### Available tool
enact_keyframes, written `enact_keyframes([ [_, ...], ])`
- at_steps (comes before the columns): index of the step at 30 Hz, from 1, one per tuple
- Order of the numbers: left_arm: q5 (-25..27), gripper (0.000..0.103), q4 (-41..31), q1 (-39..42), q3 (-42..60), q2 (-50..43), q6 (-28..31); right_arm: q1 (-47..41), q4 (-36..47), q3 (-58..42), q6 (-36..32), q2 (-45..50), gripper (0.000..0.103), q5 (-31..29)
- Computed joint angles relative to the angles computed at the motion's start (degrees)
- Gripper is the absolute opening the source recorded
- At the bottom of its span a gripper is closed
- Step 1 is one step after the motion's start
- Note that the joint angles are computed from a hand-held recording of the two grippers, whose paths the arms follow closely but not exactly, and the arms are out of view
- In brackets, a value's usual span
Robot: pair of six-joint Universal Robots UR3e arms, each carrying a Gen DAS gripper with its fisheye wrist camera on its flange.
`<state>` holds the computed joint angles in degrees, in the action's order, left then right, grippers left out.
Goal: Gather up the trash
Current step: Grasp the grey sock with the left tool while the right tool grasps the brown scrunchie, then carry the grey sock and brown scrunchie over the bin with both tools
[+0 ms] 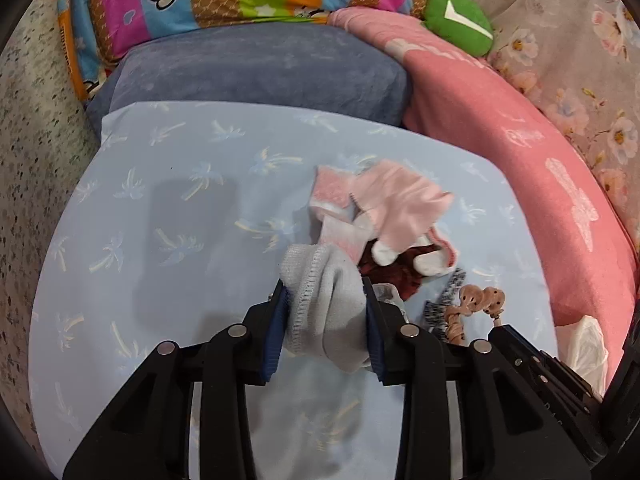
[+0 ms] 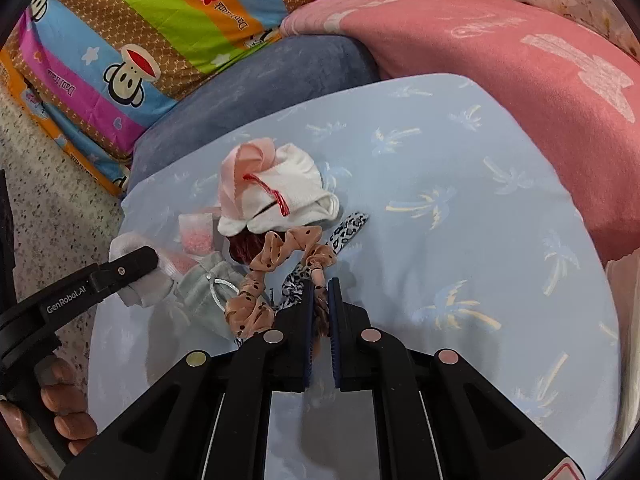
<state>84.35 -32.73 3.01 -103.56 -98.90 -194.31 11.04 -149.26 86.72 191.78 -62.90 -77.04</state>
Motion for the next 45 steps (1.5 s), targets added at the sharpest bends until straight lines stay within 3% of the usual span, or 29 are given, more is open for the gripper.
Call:
enact_keyframes([
  [14, -1.0, 0.033, -1.7, -7.6, 6.5, 4.2, -2.3, -8.2, -2.1, 11.0, -1.9, -20.1, 0.007, 1.3],
  [25, 5.2, 0.033, -5.8, -22.4, 24.3, -5.3, -2.9, -27.1, 1.0, 24.6, -7.5, -39.5, 0.007, 10.5],
  [32, 7.8, 0.033, -10.9, -31.6, 39.4, -15.3, -1.5, -46.8, 11.6, 31.9, -16.8, -53.6, 0.007, 20.8],
  [40, 9.1, 0.033, -19.6, -38.8, 59.6, -28.0, 0.1, -70.5, 31.3, 34.8, -32.7, -65.3, 0.007, 31.7],
  [45, 9.5, 0.033, -22.4, -40.5, 65.2, -31.2, 0.4, -78.7, 39.9, 35.0, -39.9, -68.2, 0.007, 34.6],
])
